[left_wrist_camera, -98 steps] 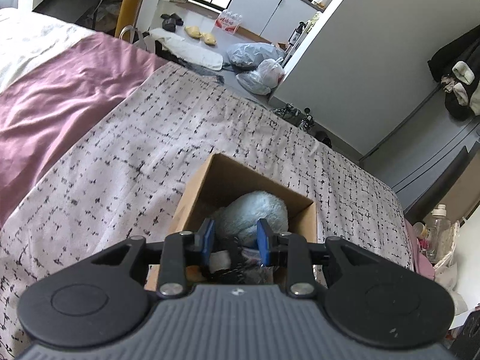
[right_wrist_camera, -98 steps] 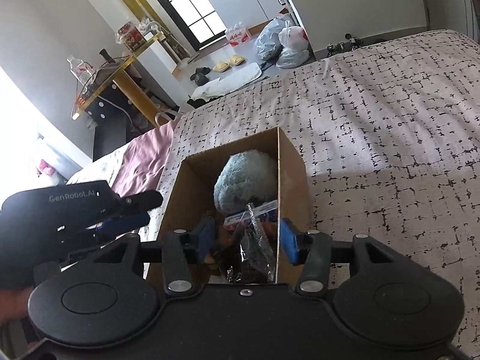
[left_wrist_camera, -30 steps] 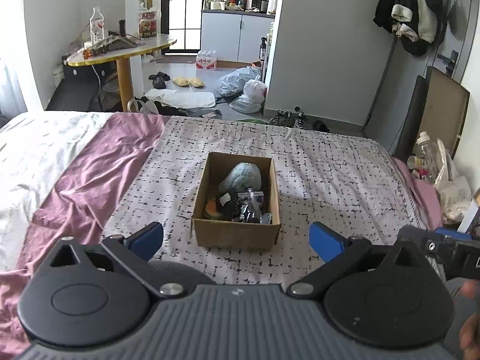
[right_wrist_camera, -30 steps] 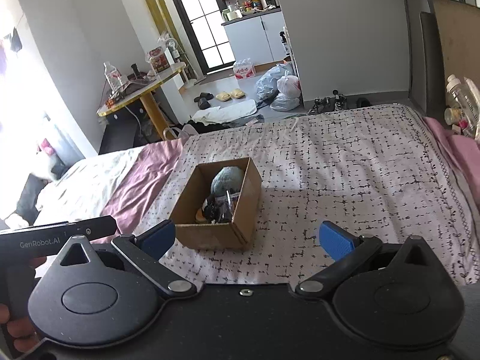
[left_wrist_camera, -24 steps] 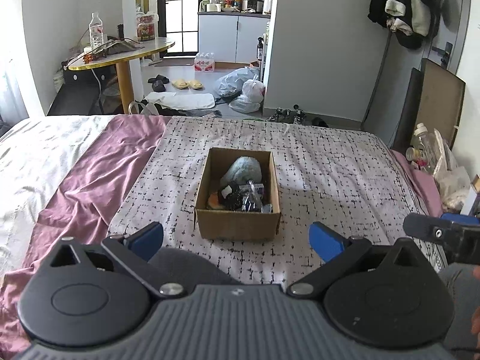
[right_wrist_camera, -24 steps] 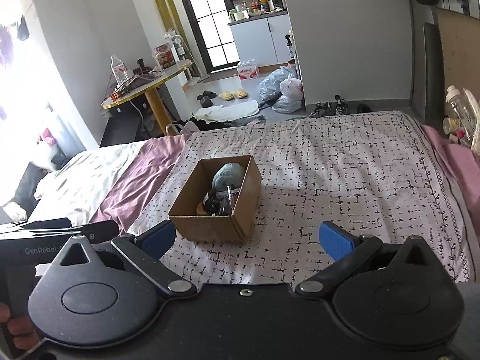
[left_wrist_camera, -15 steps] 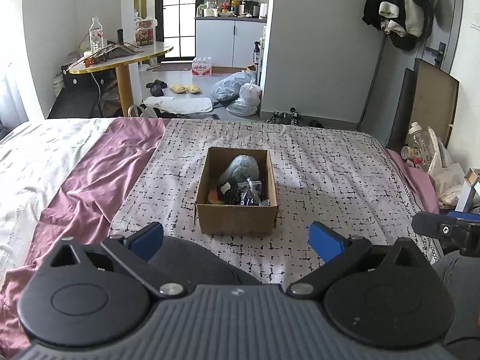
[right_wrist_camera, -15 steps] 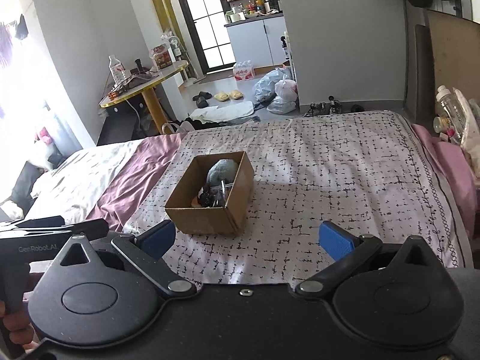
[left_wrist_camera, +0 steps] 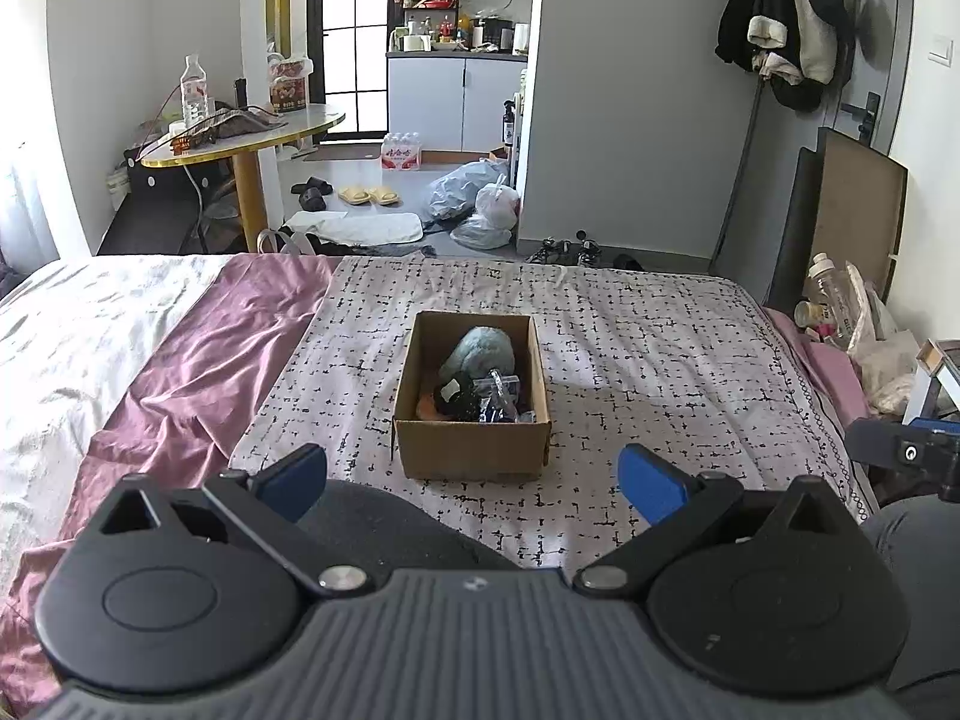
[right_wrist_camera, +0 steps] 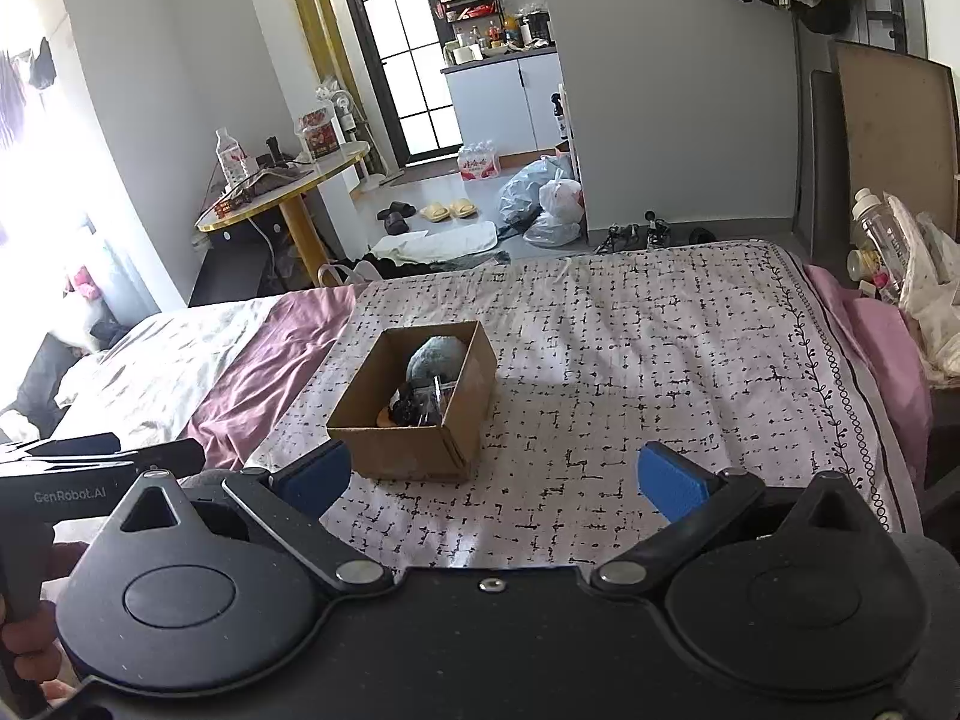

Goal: Organize soft objects

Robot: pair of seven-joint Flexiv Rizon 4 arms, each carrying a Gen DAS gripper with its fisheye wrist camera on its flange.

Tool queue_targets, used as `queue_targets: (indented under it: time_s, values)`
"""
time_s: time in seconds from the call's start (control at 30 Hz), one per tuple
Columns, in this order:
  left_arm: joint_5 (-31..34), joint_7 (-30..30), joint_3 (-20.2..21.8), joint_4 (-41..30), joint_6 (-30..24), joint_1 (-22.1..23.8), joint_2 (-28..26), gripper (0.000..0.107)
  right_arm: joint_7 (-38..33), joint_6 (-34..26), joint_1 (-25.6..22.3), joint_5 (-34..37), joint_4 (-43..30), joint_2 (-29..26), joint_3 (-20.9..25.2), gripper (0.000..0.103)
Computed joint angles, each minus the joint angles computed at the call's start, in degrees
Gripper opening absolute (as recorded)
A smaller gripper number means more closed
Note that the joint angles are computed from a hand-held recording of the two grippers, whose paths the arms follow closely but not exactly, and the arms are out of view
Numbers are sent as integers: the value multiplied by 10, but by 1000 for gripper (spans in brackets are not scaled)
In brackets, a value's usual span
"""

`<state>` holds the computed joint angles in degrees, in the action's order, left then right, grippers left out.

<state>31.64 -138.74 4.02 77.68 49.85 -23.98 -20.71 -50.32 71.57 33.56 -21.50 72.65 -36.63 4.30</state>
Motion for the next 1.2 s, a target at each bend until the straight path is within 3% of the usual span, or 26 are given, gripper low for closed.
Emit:
queue_targets:
  time_s: [1.2]
  values:
    - [4, 9, -3, -9, -8, -3, 0, 103, -8, 6, 3, -2, -3, 0, -1, 103]
